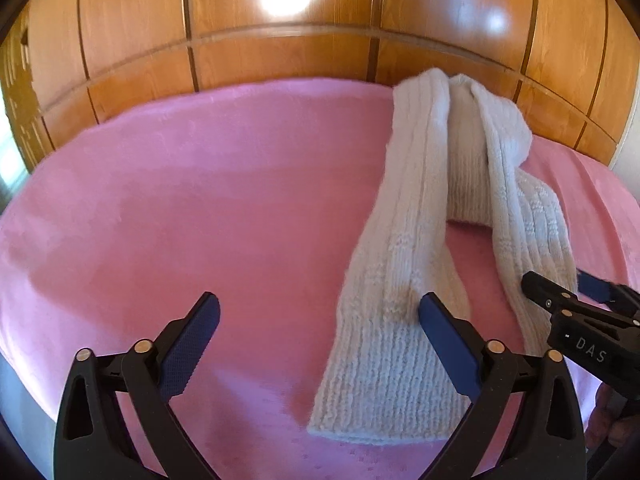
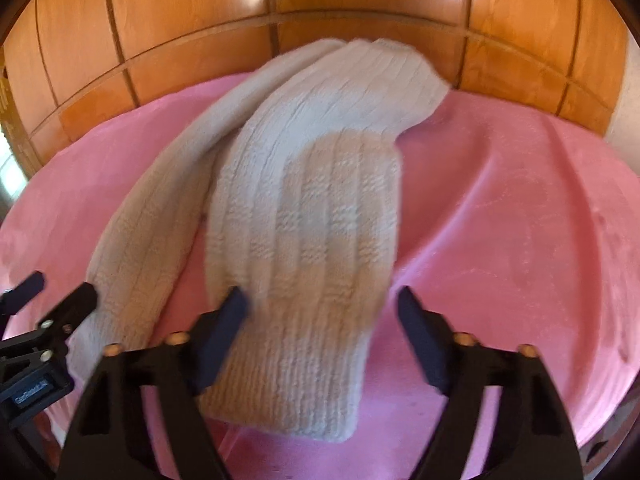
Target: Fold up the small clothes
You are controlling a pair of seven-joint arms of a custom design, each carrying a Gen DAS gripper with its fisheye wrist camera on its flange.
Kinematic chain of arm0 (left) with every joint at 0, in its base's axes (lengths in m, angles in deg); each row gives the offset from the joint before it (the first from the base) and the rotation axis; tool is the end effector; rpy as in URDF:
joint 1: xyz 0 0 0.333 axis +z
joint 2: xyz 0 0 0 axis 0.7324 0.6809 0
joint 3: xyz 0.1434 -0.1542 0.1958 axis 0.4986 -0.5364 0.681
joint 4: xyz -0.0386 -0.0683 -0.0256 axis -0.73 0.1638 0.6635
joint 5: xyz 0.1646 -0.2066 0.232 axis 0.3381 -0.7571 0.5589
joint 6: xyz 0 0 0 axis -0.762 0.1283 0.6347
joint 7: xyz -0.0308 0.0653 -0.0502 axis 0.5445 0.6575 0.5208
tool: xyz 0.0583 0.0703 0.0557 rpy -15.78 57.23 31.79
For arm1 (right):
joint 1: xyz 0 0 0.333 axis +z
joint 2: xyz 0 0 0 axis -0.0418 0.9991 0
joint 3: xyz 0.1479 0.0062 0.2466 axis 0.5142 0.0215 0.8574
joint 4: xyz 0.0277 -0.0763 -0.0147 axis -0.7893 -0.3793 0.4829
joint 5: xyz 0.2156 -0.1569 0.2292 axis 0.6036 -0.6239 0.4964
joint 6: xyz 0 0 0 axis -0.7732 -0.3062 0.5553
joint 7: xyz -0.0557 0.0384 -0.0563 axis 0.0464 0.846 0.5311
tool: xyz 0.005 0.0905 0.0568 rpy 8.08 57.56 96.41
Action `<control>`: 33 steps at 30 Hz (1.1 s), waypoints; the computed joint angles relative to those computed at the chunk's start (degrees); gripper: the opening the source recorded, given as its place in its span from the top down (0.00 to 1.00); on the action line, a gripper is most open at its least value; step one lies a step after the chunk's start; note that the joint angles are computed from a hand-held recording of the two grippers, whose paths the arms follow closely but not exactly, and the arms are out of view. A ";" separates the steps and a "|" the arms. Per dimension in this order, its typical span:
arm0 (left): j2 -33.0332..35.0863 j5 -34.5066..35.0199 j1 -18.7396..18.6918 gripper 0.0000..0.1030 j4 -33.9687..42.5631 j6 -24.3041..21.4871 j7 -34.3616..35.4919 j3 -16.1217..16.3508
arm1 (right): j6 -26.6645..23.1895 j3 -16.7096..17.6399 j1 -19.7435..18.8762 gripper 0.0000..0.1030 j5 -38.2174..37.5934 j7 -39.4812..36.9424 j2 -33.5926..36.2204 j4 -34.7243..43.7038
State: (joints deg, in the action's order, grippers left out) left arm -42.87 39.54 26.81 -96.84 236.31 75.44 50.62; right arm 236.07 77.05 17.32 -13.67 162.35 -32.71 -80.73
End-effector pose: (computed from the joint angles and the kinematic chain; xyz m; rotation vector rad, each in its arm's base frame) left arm 0.4644 -0.3310 0.4720 -1.9453 1.7062 -0.7607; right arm 0.4732 0.2589 0.4728 -1.8927 1.6812 -0.4754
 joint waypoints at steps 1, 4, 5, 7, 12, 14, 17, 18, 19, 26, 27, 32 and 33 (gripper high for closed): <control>0.68 0.88 0.19 0.22 0.07 1.46 0.09 0.23 | 0.56 -0.06 0.18 0.51 1.68 -2.34 0.03 -0.16; 1.51 -5.60 1.32 0.57 -1.27 6.31 7.11 0.03 | 2.21 -0.45 0.31 0.83 7.29 -9.39 -1.03 -1.05; 1.24 -5.87 1.43 0.68 -2.09 8.18 7.70 0.23 | 2.28 -0.53 -0.14 0.92 6.91 -9.66 -1.66 -1.17; 0.92 -7.07 1.71 0.86 -3.05 10.79 10.21 0.35 | 2.97 -1.26 -0.49 0.94 11.24 -14.26 -3.20 -1.87; -1.82 -10.62 3.15 0.90 -6.15 16.16 13.15 1.11 | 1.36 0.23 -9.96 0.94 -2.32 -7.70 -8.51 -2.71; -4.32 -10.93 4.62 0.90 -7.90 17.99 12.04 2.04 | -0.45 0.90 -14.05 0.94 -8.15 -3.52 -9.69 -2.27; -6.81 -8.21 7.81 0.90 -7.99 17.45 8.50 3.17 | -4.44 0.47 -19.45 0.94 -16.28 1.96 -9.33 0.32; -7.09 -7.52 8.98 0.90 -7.21 16.31 7.96 3.48 | -5.97 -0.28 -20.53 0.94 -17.95 2.96 -8.34 1.84; -7.07 -6.66 9.99 0.90 -6.25 15.16 7.49 3.65 | -7.56 -1.27 -21.36 0.94 -19.22 3.80 -6.92 3.73; 2.07 -1.41 14.37 0.90 13.21 -0.39 7.53 6.49 | -18.99 -8.46 -21.29 0.94 -23.58 6.73 6.21 19.82; 4.55 -1.56 14.26 0.90 17.22 -2.68 8.15 7.02 | -20.49 -9.42 -20.81 0.91 -22.32 5.73 8.52 22.61; 15.32 -4.59 11.89 0.81 33.08 -11.83 13.55 8.99 | -21.13 -12.49 -16.51 0.42 -26.00 8.89 9.33 24.24; 16.74 -4.44 11.14 0.75 35.00 -13.29 14.37 9.42 | -19.52 -12.36 -15.83 0.41 -25.88 9.31 8.09 23.02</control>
